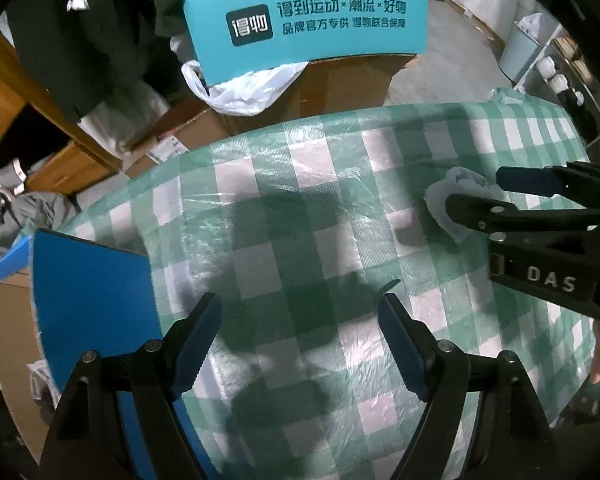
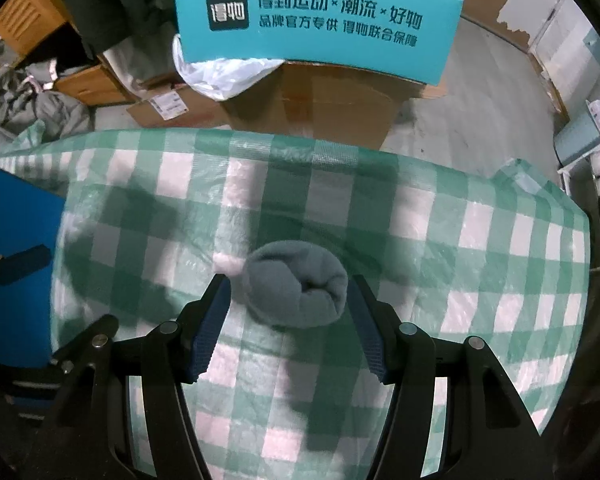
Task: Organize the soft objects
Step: 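Close the right tool on the grey sock ball while the left tool approaches the white item, then close the left tool on the small white item while the right tool holds the grey sock ball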
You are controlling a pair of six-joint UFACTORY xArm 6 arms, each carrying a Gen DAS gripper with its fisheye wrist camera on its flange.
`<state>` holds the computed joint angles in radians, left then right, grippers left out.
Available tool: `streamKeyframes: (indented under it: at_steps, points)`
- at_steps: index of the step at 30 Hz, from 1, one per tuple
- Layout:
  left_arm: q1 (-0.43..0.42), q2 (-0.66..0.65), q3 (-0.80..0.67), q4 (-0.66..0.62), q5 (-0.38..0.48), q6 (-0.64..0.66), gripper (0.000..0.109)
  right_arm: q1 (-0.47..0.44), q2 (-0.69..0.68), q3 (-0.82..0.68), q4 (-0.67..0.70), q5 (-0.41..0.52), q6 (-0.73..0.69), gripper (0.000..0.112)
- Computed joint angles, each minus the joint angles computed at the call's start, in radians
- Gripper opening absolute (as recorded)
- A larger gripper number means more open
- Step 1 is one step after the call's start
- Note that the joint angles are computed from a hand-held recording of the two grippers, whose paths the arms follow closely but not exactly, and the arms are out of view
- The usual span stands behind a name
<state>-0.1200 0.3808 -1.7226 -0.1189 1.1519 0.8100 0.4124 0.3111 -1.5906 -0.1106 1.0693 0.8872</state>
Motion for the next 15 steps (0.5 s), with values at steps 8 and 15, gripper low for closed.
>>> streamKeyframes:
  at_steps: [8,15]
  points:
    - [-0.001,0.033,-0.012,0.003,0.011,-0.005,0.081,0.004,0.072,-0.066,-0.006,0.068,-0.028,0.059]
    - [0.007,0.045,-0.02,-0.013,0.029,-0.017,0.081,-0.004,0.057,-0.009,0.028,0.077,-0.02,0.059]
